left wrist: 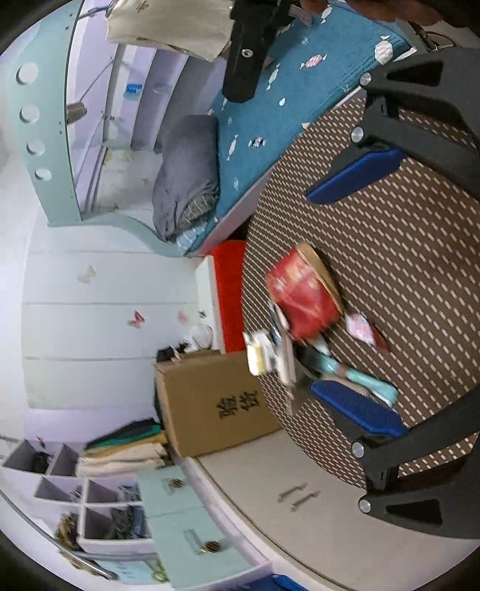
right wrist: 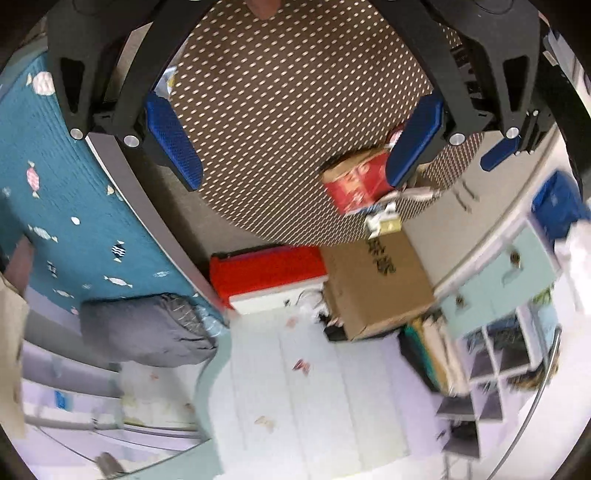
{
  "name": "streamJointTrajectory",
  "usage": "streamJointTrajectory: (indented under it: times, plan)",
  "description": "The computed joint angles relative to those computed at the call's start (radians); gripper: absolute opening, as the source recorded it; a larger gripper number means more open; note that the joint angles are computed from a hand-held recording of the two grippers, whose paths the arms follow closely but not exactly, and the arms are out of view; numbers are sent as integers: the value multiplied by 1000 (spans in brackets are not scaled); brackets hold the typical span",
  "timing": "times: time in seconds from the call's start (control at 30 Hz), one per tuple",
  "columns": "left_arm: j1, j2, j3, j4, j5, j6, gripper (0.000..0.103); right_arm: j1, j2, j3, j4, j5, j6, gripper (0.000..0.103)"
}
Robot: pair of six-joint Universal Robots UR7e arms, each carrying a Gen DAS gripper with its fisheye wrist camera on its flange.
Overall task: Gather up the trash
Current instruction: 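Move both tools back over the table trash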
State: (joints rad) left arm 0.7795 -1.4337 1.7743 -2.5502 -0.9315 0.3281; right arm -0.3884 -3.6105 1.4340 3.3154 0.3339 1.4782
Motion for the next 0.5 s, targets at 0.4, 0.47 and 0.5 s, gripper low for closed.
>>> streamJointTrajectory:
  times: [0.4, 0.47, 0.5]
  plan:
    - [183, 7, -111, 47, 15, 33, 94, -82, -15, -238, 459, 200, -325, 97]
    - [203, 33, -146, 58, 12, 42, 94, -100, -25, -260, 534, 223, -373, 97]
    - [214, 50, -168, 66, 7, 51, 94, -109, -28, -265, 548, 233, -377, 97]
